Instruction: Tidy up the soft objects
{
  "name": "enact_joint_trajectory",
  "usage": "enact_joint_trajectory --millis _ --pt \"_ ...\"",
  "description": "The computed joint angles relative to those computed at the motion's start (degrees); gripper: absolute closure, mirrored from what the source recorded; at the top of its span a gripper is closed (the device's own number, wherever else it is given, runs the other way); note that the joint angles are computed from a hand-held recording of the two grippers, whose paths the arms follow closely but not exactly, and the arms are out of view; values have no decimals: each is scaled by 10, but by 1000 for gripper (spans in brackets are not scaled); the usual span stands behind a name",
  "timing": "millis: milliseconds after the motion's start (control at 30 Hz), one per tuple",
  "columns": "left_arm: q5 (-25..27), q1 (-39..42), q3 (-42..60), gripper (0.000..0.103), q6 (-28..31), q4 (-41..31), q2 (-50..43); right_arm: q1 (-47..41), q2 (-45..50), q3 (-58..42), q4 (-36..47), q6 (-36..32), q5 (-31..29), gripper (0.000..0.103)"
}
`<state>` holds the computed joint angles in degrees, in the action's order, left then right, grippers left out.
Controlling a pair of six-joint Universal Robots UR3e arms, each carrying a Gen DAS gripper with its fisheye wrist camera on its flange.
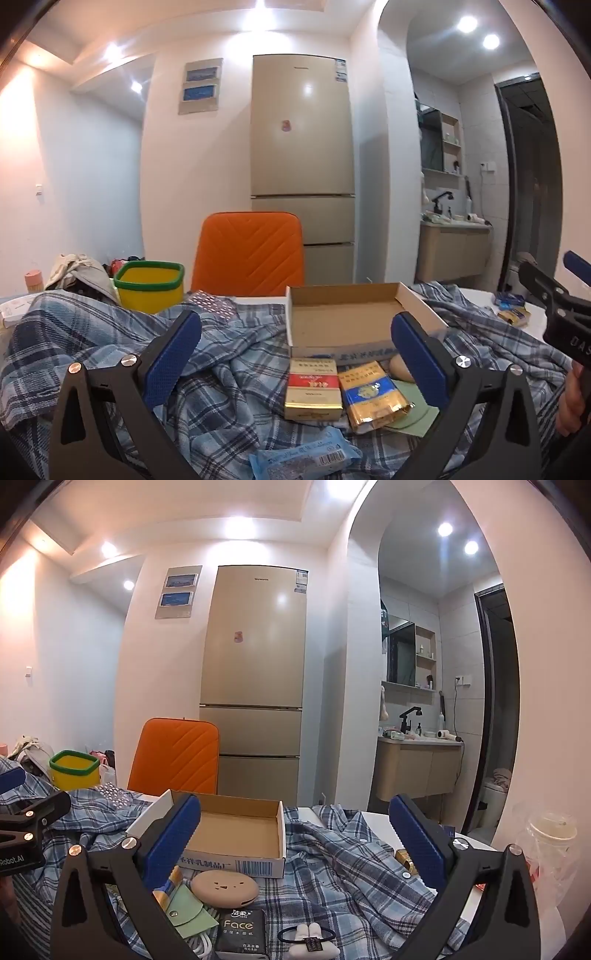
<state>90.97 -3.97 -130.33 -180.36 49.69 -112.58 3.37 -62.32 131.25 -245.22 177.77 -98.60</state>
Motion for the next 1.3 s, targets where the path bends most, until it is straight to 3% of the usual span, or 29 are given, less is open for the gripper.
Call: enact_joint_trajectory --millis 1300 --pt "21 -14 0 1 10 1 -1 7 0 -4 3 -7 -8 0"
